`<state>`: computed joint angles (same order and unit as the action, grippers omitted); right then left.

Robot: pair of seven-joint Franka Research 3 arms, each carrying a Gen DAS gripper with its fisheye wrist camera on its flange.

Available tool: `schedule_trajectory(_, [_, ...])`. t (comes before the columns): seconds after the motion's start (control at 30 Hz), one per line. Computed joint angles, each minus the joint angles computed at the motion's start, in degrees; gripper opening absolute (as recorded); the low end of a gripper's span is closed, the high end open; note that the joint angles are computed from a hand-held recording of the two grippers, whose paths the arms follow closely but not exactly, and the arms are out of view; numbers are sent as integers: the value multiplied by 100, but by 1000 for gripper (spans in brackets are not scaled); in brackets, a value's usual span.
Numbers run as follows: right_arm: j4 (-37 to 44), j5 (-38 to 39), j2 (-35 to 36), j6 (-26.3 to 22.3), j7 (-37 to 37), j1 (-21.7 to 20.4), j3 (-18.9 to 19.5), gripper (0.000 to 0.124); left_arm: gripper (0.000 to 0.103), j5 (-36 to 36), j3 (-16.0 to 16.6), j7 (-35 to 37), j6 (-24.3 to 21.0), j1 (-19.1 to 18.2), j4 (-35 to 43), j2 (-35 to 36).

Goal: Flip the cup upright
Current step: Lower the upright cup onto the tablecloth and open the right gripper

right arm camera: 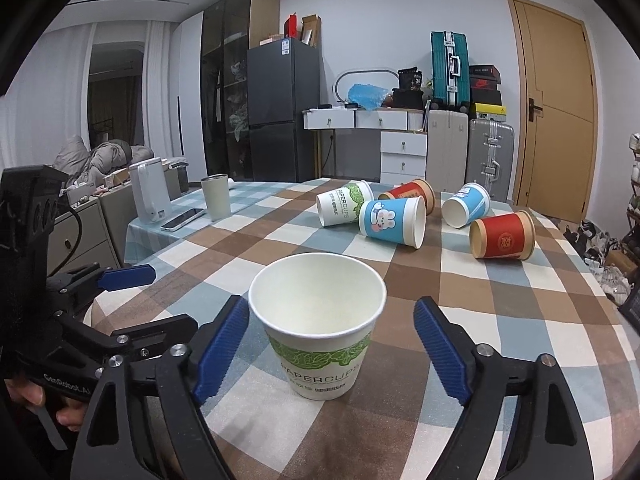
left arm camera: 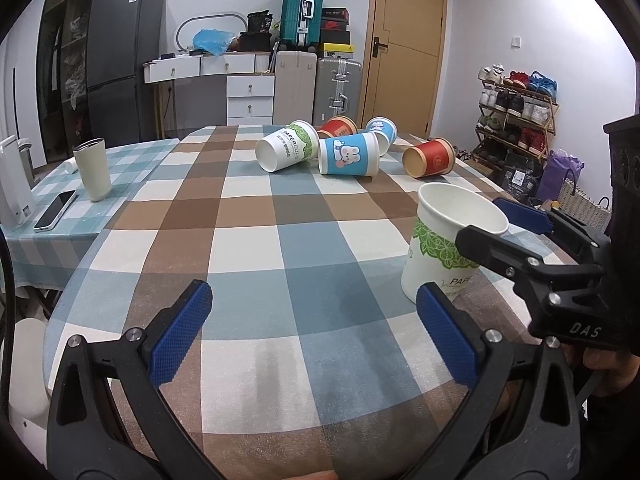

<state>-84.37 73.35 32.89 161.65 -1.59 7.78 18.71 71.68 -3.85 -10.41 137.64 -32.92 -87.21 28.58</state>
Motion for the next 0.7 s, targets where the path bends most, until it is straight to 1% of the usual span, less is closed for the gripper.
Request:
schedule_trajectory(0.1, [-82, 307, -64, -37, -265, -147, 87, 99, 102, 50, 11, -41, 10, -17, -2, -6])
schedule_trajectory(0.2, [-136, 599, -124, -251, -455, -246, 68, 102, 102, 167, 27, -124, 56, -34, -23, -19])
schedule_trajectory(0.3, [-210, 959, -197, -414, -766, -297, 13, 102, 102, 270, 28, -183, 82, -46, -30, -28])
schedule_trajectory(0.53, [-532, 1730, -445, -909, -1495, -322, -254, 103, 102, 549, 33, -417, 136, -62, -92, -68])
schedule_trajectory(0.7, [-579, 1946, -475, -1124, -1627, -250, -476, 103, 102, 751, 18, -524, 172, -62, -106, -70])
